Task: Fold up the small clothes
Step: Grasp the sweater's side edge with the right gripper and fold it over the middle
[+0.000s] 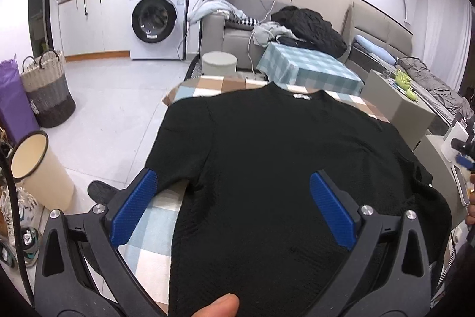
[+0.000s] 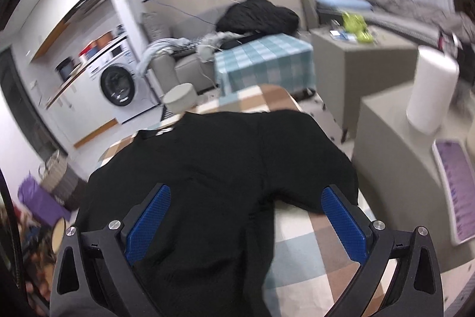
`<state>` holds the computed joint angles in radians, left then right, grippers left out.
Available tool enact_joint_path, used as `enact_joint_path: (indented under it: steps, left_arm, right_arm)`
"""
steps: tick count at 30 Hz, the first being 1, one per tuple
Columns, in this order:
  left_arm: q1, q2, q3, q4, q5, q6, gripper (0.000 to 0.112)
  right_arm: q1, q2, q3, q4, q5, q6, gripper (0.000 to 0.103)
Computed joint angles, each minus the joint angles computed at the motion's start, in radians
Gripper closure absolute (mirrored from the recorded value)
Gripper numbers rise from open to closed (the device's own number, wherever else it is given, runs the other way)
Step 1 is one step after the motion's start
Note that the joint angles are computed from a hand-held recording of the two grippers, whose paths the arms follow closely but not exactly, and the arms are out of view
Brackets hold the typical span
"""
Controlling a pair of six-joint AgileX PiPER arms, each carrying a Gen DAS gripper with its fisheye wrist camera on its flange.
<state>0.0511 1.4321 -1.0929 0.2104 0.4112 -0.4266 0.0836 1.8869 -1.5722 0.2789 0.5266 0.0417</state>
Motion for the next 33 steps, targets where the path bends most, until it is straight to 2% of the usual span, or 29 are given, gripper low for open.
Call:
enact_joint_path:
  steps: [1,4,8,14,17,22,24,29,33]
  left_arm:
    - [-0.001,0.014,-0.005,0.024,0.001,-0.020,0.010]
    - [0.000,0.053,-0.015,0.057,-0.008,-0.048,0.010]
    - [0.021,0.119,-0.045,0.018,-0.007,-0.030,0.010]
    - [0.015,0.199,-0.083,0.122,-0.020,-0.102,0.010]
    - [0.014,0.219,-0.091,0.112,-0.027,-0.092,0.010]
    - [0.002,0.256,-0.124,0.140,-0.016,-0.127,0.010]
    - [-0.003,0.268,-0.138,0.171,-0.003,-0.155,0.010]
    - [0.000,0.286,-0.156,0.178,-0.003,-0.156,0.010]
    - [0.000,0.305,-0.172,0.154,0.005,-0.135,0.010]
  right_arm:
    - [-0.013,0.026,-0.023,-0.013,0.020,0.040,0.001]
    - [-0.075,0.107,-0.089,0.063,0.090,0.025,0.017]
    - [-0.161,0.203,-0.144,0.213,0.153,-0.022,0.019]
    - [-0.227,0.273,-0.150,0.332,0.182,-0.058,0.026]
    - [-0.223,0.312,-0.201,0.282,0.186,-0.007,0.033]
    - [-0.195,0.403,-0.351,0.110,0.219,0.149,0.047]
    - [-0.187,0.413,-0.373,0.058,0.231,0.183,0.047]
    - [-0.212,0.340,-0.239,0.098,0.182,0.172,0.047]
    - [-0.207,0.355,-0.261,0.040,0.176,0.219,0.047]
